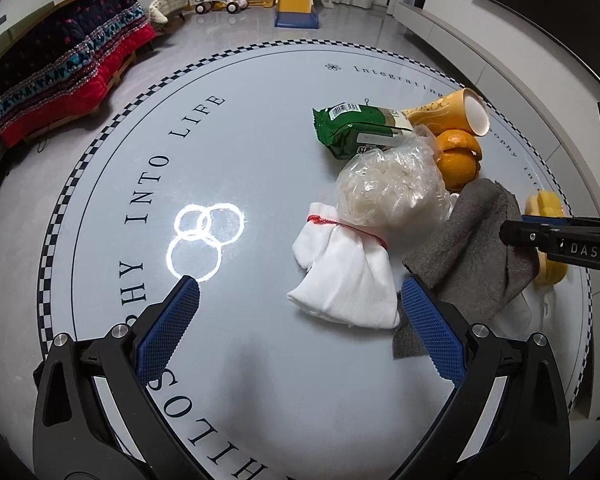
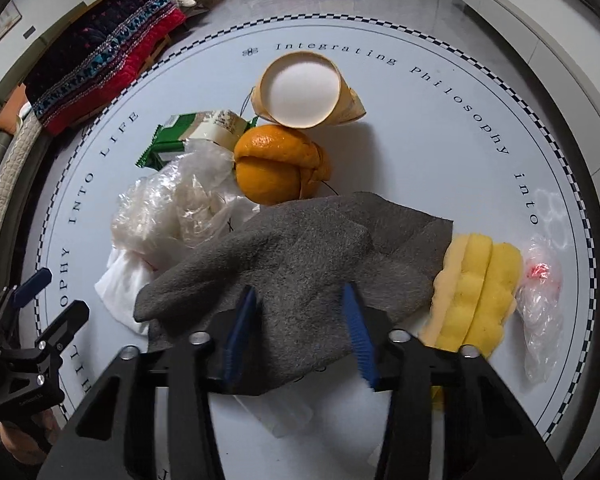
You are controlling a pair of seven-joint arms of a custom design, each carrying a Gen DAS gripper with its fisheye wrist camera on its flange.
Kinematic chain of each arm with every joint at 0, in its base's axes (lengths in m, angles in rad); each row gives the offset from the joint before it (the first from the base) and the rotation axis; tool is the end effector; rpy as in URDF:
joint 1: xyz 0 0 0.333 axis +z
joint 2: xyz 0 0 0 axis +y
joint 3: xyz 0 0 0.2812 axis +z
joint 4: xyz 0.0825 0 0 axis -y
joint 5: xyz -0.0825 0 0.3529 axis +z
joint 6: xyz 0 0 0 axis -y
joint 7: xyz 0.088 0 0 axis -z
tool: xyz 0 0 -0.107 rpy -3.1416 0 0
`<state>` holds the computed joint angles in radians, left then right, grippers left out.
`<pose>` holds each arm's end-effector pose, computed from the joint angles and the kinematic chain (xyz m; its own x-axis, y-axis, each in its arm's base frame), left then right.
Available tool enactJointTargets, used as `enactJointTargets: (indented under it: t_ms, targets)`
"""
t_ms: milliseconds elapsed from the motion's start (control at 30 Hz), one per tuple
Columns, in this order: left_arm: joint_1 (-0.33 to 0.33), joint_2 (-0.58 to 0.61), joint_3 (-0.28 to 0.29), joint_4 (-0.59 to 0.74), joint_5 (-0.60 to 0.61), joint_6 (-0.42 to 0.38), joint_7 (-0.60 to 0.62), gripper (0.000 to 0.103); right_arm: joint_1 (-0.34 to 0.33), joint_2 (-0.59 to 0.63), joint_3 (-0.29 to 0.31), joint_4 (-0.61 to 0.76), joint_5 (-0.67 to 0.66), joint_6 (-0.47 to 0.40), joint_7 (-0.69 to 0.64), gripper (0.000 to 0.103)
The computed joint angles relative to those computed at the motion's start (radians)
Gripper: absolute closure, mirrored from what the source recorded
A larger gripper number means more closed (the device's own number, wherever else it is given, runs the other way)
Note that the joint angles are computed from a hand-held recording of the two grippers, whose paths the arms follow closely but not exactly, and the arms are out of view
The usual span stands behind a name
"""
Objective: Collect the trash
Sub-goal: 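Grasp the white glove with the left tool while the right tool grasps the grey cloth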
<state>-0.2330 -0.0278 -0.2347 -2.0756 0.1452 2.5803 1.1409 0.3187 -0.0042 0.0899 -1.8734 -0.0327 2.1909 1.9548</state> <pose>0.4949 -0.2538 0.4795 -0.1635 -0.9829 0.0851 -0.8550 0.0982 -0.5092 0.5145 0.2216 0.5160 0.0531 -0.9946 -0.0890 -0.9522 -0.0235 -0.3047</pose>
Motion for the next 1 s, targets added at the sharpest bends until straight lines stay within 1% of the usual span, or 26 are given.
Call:
enactJointTargets:
  t_ms: [33,67,200,267,300,333,400,433,467,500,533,567,633,700,733,833,1000]
  targets:
    - [0.0,0.011,0.0,0.011,-0.003,-0.004,0.002,0.005,-0.001,-0.007,-0.001,-0.013,-0.002,0.017,0.002,0.087]
    - [-0.001,0.023,0.0,0.024,0.001,-0.009,0.001,0.005,-0.004,-0.022,-0.004,-0.034,0.005,0.045,-0.001,0.09]
    - [-0.013,0.075,0.006,0.071,0.025,-0.028,-0.016,0.005,-0.011,-0.091,-0.014,-0.1,0.044,0.136,-0.006,0.092]
    - [-0.023,0.099,0.01,0.089,0.04,-0.037,-0.032,0.005,-0.014,-0.111,-0.021,-0.107,0.066,0.151,-0.014,0.092]
    - [-0.027,0.108,0.012,0.094,0.042,-0.038,-0.033,0.009,-0.014,-0.118,-0.024,-0.109,0.079,0.156,-0.021,0.092]
    - [-0.033,0.119,0.012,0.1,0.044,-0.042,-0.03,0.016,-0.014,-0.12,-0.026,-0.107,0.088,0.158,-0.027,0.092]
    - [-0.043,0.138,0.014,0.112,0.039,-0.056,-0.022,0.026,-0.013,-0.128,-0.027,-0.108,0.103,0.16,-0.035,0.092]
    - [-0.047,0.144,0.015,0.113,0.037,-0.056,-0.018,0.028,-0.013,-0.133,-0.028,-0.111,0.107,0.162,-0.039,0.092]
    - [-0.054,0.141,0.02,0.102,0.063,-0.038,-0.031,0.03,-0.012,-0.132,-0.027,-0.106,0.109,0.161,-0.039,0.092]
    - [-0.056,0.136,0.02,0.095,0.061,-0.029,-0.026,0.035,-0.011,-0.136,-0.025,-0.108,0.11,0.162,-0.039,0.092]
    - [-0.057,0.132,0.02,0.09,0.057,-0.022,-0.02,0.046,-0.01,-0.139,-0.025,-0.109,0.111,0.162,-0.04,0.092]
    - [-0.057,0.128,0.019,0.086,0.046,-0.018,-0.008,0.052,-0.008,-0.142,-0.024,-0.109,0.111,0.161,-0.04,0.092]
    - [-0.056,0.12,0.017,0.083,0.023,-0.019,0.011,0.074,-0.007,-0.153,-0.025,-0.116,0.115,0.165,-0.041,0.092]
    - [-0.056,0.104,0.016,0.068,0.014,-0.015,0.015,0.079,-0.004,-0.162,-0.024,-0.118,0.116,0.166,-0.037,0.092]
    - [-0.052,0.09,0.015,0.055,-0.005,-0.011,0.029,0.081,-0.003,-0.168,-0.022,-0.118,0.114,0.164,-0.034,0.092]
    - [-0.044,0.026,0.009,0.0,-0.039,0.01,0.057,0.081,0.003,-0.188,-0.015,-0.123,0.099,0.158,-0.019,0.092]
    - [-0.018,-0.092,-0.001,-0.075,-0.059,0.024,0.08,0.081,0.015,-0.224,-0.001,-0.108,0.064,0.14,0.018,0.092]
